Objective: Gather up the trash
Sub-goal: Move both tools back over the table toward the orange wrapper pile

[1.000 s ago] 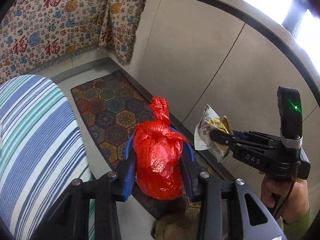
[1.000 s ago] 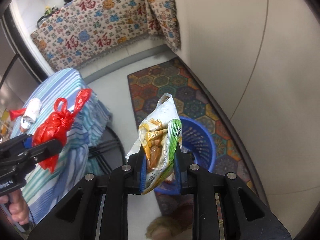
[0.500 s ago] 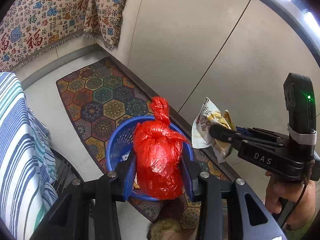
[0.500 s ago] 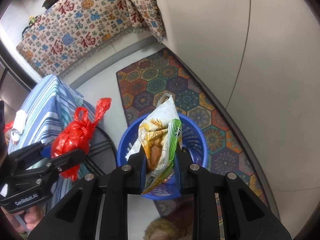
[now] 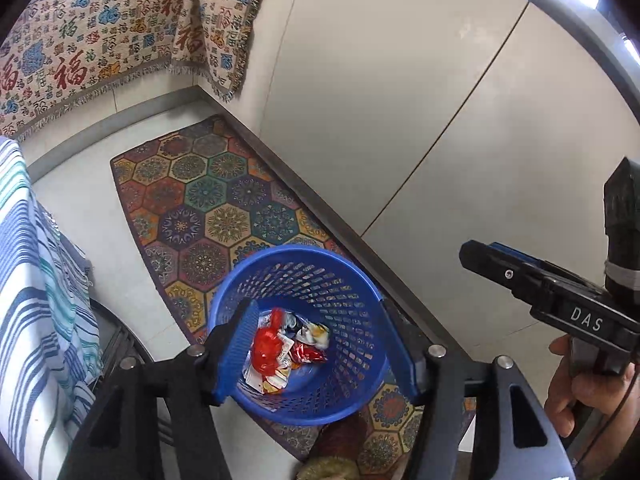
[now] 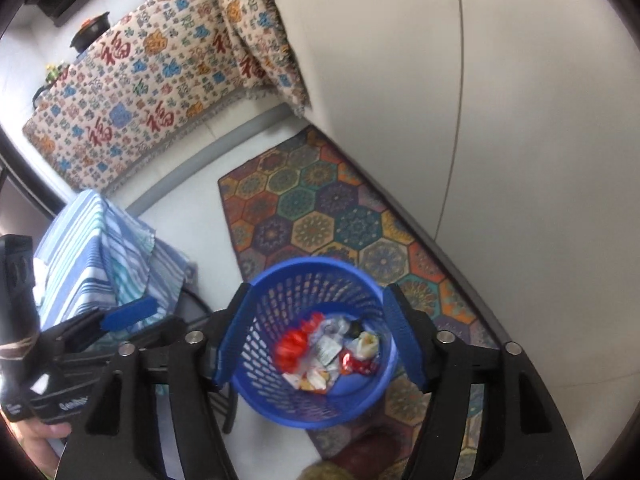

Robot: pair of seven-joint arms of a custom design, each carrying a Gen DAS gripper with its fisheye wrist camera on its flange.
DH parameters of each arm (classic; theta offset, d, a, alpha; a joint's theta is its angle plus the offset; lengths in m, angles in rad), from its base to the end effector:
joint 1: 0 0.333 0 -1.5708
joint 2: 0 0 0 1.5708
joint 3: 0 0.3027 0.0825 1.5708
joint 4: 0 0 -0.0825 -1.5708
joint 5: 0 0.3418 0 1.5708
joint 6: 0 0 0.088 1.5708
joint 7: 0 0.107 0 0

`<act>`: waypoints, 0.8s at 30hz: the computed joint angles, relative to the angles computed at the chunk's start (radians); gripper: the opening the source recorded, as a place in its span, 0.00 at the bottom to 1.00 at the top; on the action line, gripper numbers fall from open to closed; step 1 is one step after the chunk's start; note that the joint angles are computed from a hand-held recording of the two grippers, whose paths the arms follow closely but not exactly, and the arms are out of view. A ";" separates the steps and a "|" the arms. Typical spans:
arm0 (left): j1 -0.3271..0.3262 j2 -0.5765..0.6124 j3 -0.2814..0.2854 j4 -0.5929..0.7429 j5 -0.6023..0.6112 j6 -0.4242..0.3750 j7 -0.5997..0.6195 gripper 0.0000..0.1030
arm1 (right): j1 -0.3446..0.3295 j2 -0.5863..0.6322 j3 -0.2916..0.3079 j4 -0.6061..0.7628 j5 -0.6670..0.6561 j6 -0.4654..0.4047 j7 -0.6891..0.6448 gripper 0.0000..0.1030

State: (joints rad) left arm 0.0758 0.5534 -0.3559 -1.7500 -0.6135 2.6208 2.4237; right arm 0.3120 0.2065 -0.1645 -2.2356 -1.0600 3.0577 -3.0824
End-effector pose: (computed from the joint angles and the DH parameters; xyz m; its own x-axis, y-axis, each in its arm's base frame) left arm 0.6386 -0.1386 0.3190 -0.5762 -0.7644 0.2894 -0.7655 0.3806 -0.5188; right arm 0.5124 0.1477 0.3406 -0.3319 -0.9081 -0.2553 -0.7106 0.4187 -0.5654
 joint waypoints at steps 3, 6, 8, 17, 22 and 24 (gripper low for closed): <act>0.030 -0.050 -0.016 -0.056 -0.035 0.032 0.049 0.60 | 0.018 -0.018 0.005 0.010 -0.045 -0.070 0.032 0.88; 0.065 -0.136 -0.019 -0.146 -0.088 0.053 0.126 0.60 | 0.019 -0.031 0.042 0.036 -0.089 -0.145 0.044 0.92; 0.101 -0.207 -0.014 -0.212 -0.156 0.050 0.213 0.60 | 0.023 -0.039 0.069 0.054 -0.138 -0.184 0.072 0.92; 0.150 -0.434 0.172 -0.426 -0.286 0.101 0.344 0.67 | 0.109 0.013 0.194 0.219 -0.317 -0.273 0.146 0.97; 0.165 -0.406 0.275 -0.426 -0.258 0.190 0.300 0.67 | 0.190 0.161 0.238 0.419 -0.190 -0.234 -0.022 0.98; 0.194 -0.375 0.289 -0.399 -0.258 0.203 0.280 0.67 | 0.214 0.246 0.272 0.526 -0.080 -0.247 -0.160 0.98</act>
State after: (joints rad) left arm 0.2700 0.1781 -0.0669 -2.1485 -0.8712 2.8235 2.7035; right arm 0.5258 0.4523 0.1073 -1.7096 -1.1401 2.8108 -3.2427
